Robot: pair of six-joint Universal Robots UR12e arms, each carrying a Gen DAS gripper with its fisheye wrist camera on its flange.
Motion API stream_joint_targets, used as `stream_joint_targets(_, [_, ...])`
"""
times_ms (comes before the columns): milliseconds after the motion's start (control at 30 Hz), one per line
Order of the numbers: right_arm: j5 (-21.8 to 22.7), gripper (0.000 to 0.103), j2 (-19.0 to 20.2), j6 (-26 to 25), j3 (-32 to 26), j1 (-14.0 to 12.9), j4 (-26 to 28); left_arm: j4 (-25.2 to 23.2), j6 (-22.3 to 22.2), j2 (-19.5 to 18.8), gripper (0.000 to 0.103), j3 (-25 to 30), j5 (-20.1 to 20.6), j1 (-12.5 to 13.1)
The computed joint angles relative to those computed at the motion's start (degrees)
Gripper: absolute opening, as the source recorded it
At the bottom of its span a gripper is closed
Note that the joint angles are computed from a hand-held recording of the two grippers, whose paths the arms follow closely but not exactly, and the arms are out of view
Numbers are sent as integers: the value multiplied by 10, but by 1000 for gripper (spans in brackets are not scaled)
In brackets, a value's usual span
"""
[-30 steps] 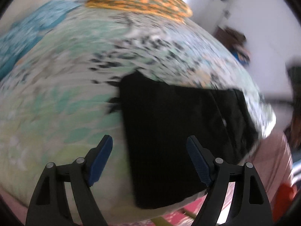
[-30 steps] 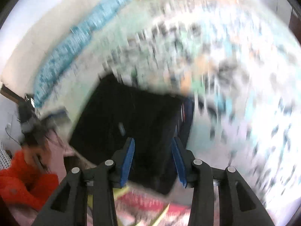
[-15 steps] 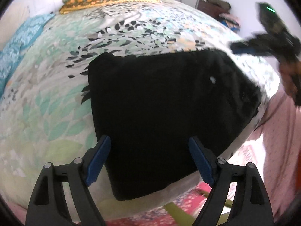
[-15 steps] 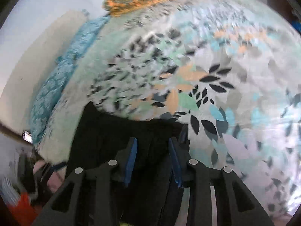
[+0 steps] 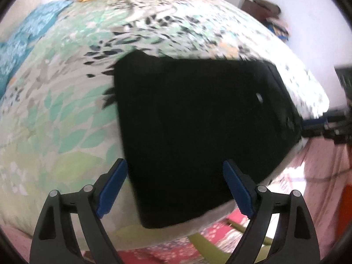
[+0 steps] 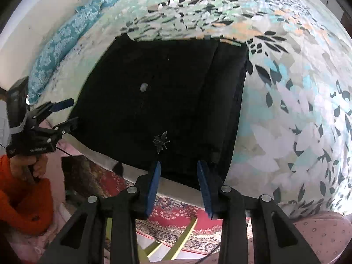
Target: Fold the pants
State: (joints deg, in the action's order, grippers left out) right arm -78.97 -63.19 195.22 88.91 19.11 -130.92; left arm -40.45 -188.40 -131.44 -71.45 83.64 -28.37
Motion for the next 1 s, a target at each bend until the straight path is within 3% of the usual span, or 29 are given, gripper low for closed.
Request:
stream_joint_targets(33, [2, 45, -5, 5, 6, -1, -14, 6, -20, -1, 90, 1, -4, 7])
stream_joint_targets(67, [0, 63, -12, 14, 16, -2, -36, 9, -37, -3, 90, 4, -6, 12])
stream_joint_targets(133, [-14, 88, -19, 45, 35, -7, -106, 10, -87, -7, 90, 9, -25, 27])
stream_joint_targets(200, [-15, 91, -26, 78, 53, -14, -154, 21, -134, -12, 90, 7, -91, 48])
stream_joint_targets(300, [33, 91, -20, 131, 75, -37, -211, 3, -164, -29, 90, 16, -185, 69])
stream_joint_targets(367, [92, 91, -8, 165, 83, -57, -231, -18, -155, -41, 90, 30, -207, 72])
stream_joint_targets(467, [184, 91, 22, 215, 82, -83, -232, -42, -149, -52, 90, 46, -199, 68])
stream_joint_targets(533, [218, 91, 35, 218, 81, -91, -226, -56, -142, -56, 90, 54, -199, 66])
stream_joint_targets(600, [259, 91, 47, 210, 82, -98, -239, -67, -123, -61, 90, 60, -222, 67])
stream_joint_targets(633, [287, 91, 53, 218, 84, -102, -264, -74, -113, -64, 89, 63, -247, 67])
stream_joint_targets(667, [314, 79, 59, 227, 86, -105, -284, -76, -106, -68, 88, 65, -272, 69])
stream_joint_targets(700, [342, 71, 66, 232, 82, -105, -292, -77, -103, -70, 79, 66, -288, 70])
stream_joint_targets(733, [346, 66, 69, 214, 79, -104, -277, -83, -97, -72, 68, 69, -295, 69])
stream_joint_targets(767, [336, 58, 69, 195, 73, -101, -257, -89, -94, -73, 63, 72, -279, 66])
stream_joint_targets(833, [341, 45, 73, 199, 72, -100, -269, -68, -105, -71, 42, 67, -273, 65])
stream_joint_targets(900, [338, 39, 71, 191, 69, -97, -275, -44, -121, -65, 28, 56, -287, 68])
stream_joint_targets(1000, [337, 34, 69, 185, 61, -91, -295, -35, -114, -56, 23, 56, -271, 65])
